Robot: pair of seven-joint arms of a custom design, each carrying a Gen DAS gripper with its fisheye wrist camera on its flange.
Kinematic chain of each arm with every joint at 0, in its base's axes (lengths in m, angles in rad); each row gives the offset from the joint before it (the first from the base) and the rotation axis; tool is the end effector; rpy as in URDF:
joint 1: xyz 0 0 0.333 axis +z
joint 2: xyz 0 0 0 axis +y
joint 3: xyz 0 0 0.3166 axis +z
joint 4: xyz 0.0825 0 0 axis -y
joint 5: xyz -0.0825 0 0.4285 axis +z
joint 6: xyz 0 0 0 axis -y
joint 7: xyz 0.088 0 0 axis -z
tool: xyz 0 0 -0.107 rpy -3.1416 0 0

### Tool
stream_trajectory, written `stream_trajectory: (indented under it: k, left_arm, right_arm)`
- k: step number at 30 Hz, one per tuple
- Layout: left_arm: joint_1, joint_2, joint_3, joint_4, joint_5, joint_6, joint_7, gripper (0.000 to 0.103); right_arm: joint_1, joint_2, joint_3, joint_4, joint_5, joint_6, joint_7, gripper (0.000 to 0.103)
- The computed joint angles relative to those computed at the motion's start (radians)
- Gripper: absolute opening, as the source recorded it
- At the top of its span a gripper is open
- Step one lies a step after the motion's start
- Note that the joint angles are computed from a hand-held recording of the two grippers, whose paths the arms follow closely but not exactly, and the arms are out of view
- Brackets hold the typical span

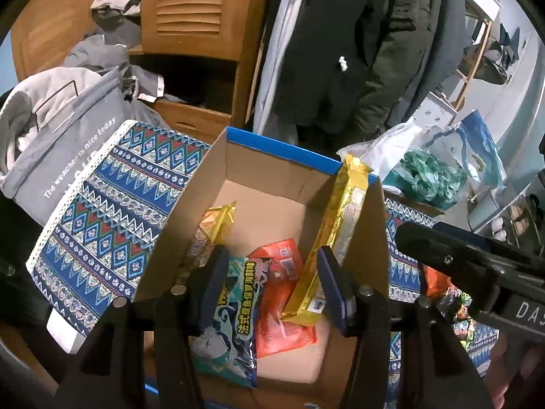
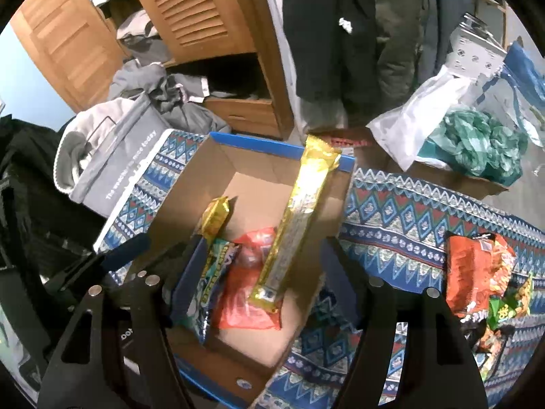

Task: Organize snacks
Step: 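Carry both held packs over the box and open both tools to drop them inside, then move both tools back toward the remaining snack pile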

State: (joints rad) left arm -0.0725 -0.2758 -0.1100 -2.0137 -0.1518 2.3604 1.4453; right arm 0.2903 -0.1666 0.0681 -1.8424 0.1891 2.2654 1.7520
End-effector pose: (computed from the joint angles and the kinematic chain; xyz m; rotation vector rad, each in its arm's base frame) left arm 0.5529 -0.1108 0.6336 -1.9556 1.9341 -0.8022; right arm 0.5558 0.2167 0.6562 -1.8873 1.7030 -0.1913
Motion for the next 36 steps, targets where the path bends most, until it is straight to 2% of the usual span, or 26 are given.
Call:
stream_trajectory:
  k: [4,21,26,36]
  left_arm:
    - [-0.004,-0.006,-0.006,-0.002,0.005,0.004,-0.002,0.063]
    - [-0.06,0.008,-0.039,0.031,0.007,-0.034,0.019,0.064]
    - [-0.08,0.013,-0.054,0.042,0.014,-0.044,0.022,0.069]
    - [-0.128,0.028,-0.083,0.065,0.022,-0.07,0.043,0.069]
  right_arm:
    - [-0.009,-0.024,-0.007,-0.022,-0.002,0.0,0.009,0.071]
    - [-0.068,-0.179,-0.043,-0.169,-0.023,-0.013,0.03,0.071]
    - [-0.094,-0.235,-0.053,-0.222,-0.042,-0.019,0.041,0.071]
    - [-0.141,-0.327,-0.075,-0.313,-0.064,-0.046,0.062,0.072]
